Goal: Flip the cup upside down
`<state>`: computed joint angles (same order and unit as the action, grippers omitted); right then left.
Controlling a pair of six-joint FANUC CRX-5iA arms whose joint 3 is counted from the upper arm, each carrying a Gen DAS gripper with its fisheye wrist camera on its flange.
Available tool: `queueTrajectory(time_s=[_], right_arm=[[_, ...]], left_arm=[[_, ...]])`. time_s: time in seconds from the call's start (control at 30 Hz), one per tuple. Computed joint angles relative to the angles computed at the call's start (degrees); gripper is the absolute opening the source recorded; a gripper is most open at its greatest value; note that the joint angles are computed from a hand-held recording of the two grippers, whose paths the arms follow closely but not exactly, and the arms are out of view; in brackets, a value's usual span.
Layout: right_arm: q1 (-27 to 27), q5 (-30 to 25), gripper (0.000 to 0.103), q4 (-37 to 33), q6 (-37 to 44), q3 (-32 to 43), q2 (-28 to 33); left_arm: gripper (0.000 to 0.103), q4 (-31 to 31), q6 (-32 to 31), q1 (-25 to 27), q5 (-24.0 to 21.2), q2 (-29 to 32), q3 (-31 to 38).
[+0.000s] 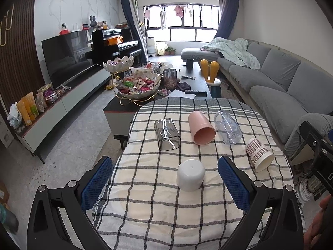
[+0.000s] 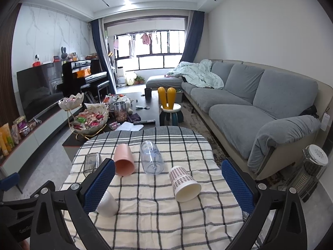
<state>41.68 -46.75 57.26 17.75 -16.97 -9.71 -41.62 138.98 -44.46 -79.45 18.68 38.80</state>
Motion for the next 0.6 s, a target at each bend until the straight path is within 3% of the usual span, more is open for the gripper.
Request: queueTrajectory(time_s=[0.6], right_arm=[[0.1,0.0,0.102,0.0,0.0,0.0,0.0]], left_arm=[[0.103,-1.7,1.2,-0.5,-0.1,-0.3,-0.6]])
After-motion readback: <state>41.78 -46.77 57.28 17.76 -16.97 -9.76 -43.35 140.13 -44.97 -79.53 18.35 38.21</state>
